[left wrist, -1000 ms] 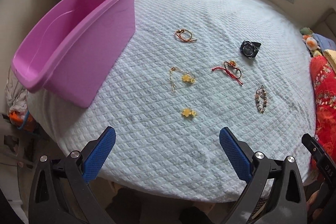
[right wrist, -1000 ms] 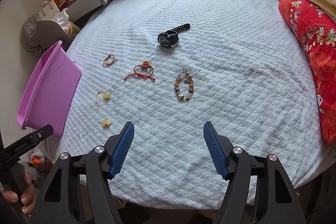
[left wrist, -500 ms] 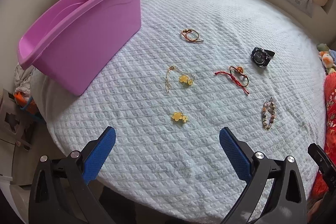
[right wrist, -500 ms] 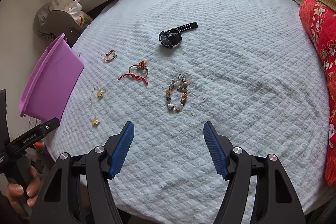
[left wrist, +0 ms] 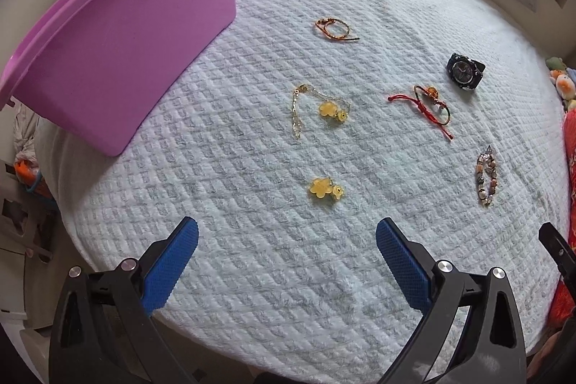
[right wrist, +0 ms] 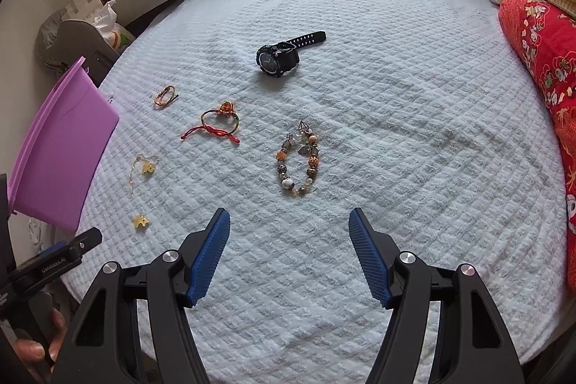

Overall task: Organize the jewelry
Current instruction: 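Move both open tools away from the tub over the jewelry on the bed, then grasp yellow flower pendant with left tool while right tool grasps beaded charm bracelet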

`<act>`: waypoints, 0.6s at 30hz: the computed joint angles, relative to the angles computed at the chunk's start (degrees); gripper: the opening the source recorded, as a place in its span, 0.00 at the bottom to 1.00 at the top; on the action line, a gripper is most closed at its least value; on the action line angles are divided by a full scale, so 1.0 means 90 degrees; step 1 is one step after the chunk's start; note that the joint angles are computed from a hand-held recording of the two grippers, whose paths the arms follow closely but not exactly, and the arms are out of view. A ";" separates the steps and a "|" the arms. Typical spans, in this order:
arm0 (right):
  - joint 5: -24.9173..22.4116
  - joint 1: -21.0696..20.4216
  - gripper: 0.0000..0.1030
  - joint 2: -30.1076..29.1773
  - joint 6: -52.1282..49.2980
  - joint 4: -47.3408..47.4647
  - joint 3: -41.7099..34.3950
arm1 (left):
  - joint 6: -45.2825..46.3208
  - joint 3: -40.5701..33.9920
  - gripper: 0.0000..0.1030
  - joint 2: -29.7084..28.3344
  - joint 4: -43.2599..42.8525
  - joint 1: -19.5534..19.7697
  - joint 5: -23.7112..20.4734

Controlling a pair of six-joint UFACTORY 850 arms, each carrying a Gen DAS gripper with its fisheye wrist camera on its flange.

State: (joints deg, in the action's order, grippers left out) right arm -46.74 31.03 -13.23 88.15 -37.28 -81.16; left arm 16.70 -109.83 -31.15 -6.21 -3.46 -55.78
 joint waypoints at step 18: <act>0.1070 -0.0409 0.64 -0.0398 0.0584 -0.1396 0.0648 | 0.0063 0.1865 0.94 0.0469 0.0071 -0.0221 0.2336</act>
State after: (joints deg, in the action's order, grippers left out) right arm -37.11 27.35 -16.81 93.40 -49.84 -75.32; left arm 17.27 -93.04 -26.94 -5.57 -5.45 -34.75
